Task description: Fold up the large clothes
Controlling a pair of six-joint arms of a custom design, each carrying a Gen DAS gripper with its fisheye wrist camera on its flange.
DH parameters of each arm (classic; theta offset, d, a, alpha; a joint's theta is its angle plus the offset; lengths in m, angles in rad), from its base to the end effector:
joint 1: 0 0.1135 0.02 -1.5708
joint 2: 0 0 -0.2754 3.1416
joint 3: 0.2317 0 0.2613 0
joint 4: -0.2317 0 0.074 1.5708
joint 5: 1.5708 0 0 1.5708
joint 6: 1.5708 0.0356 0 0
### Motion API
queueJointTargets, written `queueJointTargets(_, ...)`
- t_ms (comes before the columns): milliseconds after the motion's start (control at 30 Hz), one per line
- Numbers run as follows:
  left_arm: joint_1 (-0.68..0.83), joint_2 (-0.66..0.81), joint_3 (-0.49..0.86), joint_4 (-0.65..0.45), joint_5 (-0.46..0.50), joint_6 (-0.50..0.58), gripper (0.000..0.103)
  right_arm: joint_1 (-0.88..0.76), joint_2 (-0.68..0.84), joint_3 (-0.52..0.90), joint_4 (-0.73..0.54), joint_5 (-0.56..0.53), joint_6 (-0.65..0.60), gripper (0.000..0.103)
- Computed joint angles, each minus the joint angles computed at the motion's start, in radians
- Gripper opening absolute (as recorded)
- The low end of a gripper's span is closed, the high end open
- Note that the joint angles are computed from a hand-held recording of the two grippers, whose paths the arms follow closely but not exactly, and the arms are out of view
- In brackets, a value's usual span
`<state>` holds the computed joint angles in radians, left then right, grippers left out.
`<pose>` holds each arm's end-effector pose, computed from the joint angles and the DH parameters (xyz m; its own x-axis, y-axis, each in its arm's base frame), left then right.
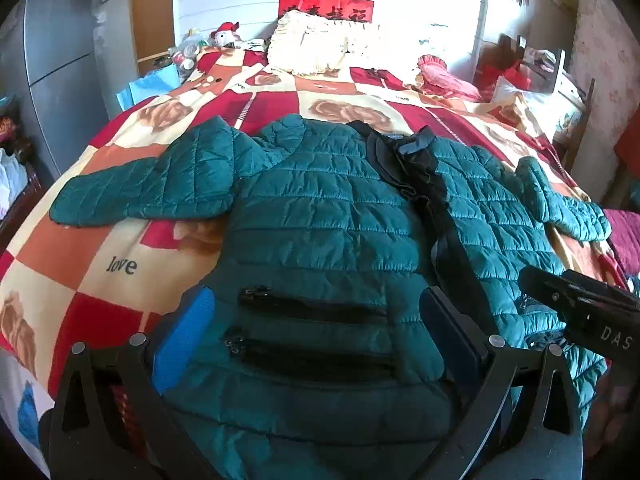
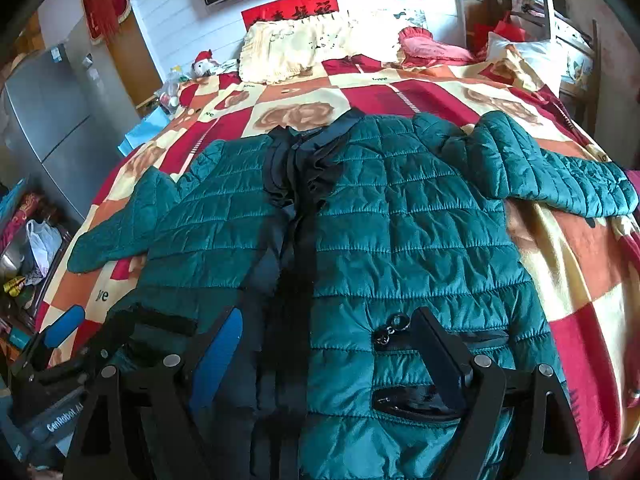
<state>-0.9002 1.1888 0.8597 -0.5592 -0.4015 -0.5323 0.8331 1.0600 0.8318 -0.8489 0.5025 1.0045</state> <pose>0.1630 -0.1831 0.2608 -0.7038 0.1355 -0.6974 0.2446 0.9678 -0.0588 0.1449 0.1339 0.2620 -0.7355 0.2903 -0.6121 0.2342 0.9568 0.1724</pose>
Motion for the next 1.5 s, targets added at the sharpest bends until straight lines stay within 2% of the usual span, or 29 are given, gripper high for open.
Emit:
queueJointTargets(533,0.016,-0.002,-0.015,0.014,-0.014,-0.023,0.103,-0.013,0.062,0.007,0.050,-0.014,-0.009,0.085)
queueJointTargets(1500,0.065,0.026,-0.020,0.049,0.004,0.020,0.103,-0.049,0.117,0.002,0.107,-0.053,-0.043,0.085)
